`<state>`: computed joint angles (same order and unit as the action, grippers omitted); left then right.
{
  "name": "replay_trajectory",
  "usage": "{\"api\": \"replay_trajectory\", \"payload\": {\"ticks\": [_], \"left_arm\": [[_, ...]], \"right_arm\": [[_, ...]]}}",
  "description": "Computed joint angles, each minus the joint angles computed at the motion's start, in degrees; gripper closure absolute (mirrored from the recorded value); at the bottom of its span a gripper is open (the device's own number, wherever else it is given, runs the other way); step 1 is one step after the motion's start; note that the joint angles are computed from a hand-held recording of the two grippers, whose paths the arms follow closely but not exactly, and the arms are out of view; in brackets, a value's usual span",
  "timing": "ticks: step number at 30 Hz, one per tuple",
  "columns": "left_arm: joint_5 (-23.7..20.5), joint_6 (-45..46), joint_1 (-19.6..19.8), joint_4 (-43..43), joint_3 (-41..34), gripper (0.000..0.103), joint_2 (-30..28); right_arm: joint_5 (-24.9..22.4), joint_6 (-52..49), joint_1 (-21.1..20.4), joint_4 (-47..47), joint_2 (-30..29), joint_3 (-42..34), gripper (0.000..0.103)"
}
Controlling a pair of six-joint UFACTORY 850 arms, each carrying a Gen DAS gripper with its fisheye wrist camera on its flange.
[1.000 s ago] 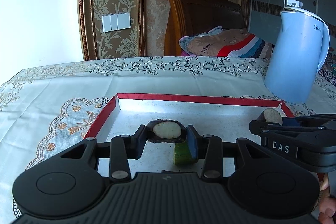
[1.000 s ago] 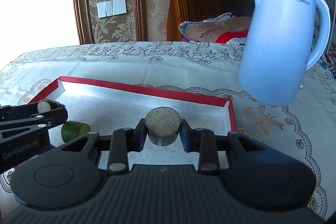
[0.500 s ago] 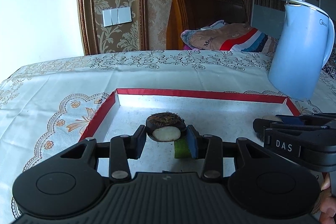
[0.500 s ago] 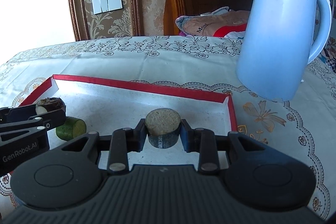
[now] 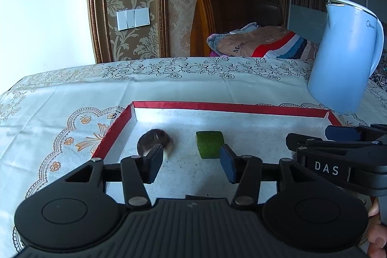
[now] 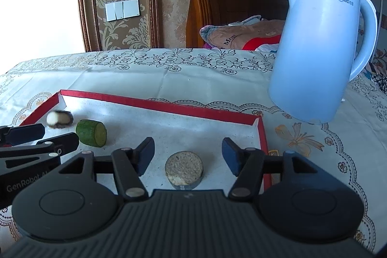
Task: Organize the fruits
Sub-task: 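Open left gripper releasing eggplant slice while right gripper releases taro slice into tray, then withdraw both grippers from tray toward tangerines and kiwis on the table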
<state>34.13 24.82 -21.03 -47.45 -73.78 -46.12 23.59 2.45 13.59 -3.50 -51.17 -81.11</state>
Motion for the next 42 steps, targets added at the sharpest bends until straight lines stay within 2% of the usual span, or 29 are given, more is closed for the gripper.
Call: {"api": "replay_trajectory", "payload": {"ticks": [10, 12, 20, 26, 37, 39, 42], "left_arm": [[1.92, -2.26, -0.19, 1.02, 1.72, 0.052, 0.73], [2.43, -3.28, -0.17, 1.74, 2.24, 0.043, 0.9], [5.28, -5.51, -0.54, 2.67, 4.64, 0.039, 2.01], [7.66, -6.61, -1.05, 2.08, 6.93, 0.039, 2.86], [10.69, -9.59, -2.86, 4.8, 12.19, 0.036, 5.07], [11.18, -10.53, -3.17, 5.55, 13.25, 0.029, 5.51], [12.37, -11.24, -3.78, 5.81, 14.51, 0.028, 6.03]], "right_arm": [[3.9, -3.66, 0.19, 3.93, 1.3, 2.76, 0.013], [4.57, -4.15, 0.19, 4.55, 1.56, 3.28, 0.011], [6.84, -2.51, -0.2, 3.5, 2.62, 5.53, 0.001], [9.65, -3.57, -0.47, 4.62, 3.98, 8.49, 0.0], [13.43, 0.66, -1.67, 0.1, 6.91, 14.9, 0.0], [14.56, 1.29, -1.87, -0.54, 7.66, 16.42, 0.0], [16.15, 2.04, -2.28, -1.78, 8.73, 18.75, 0.0]]}}
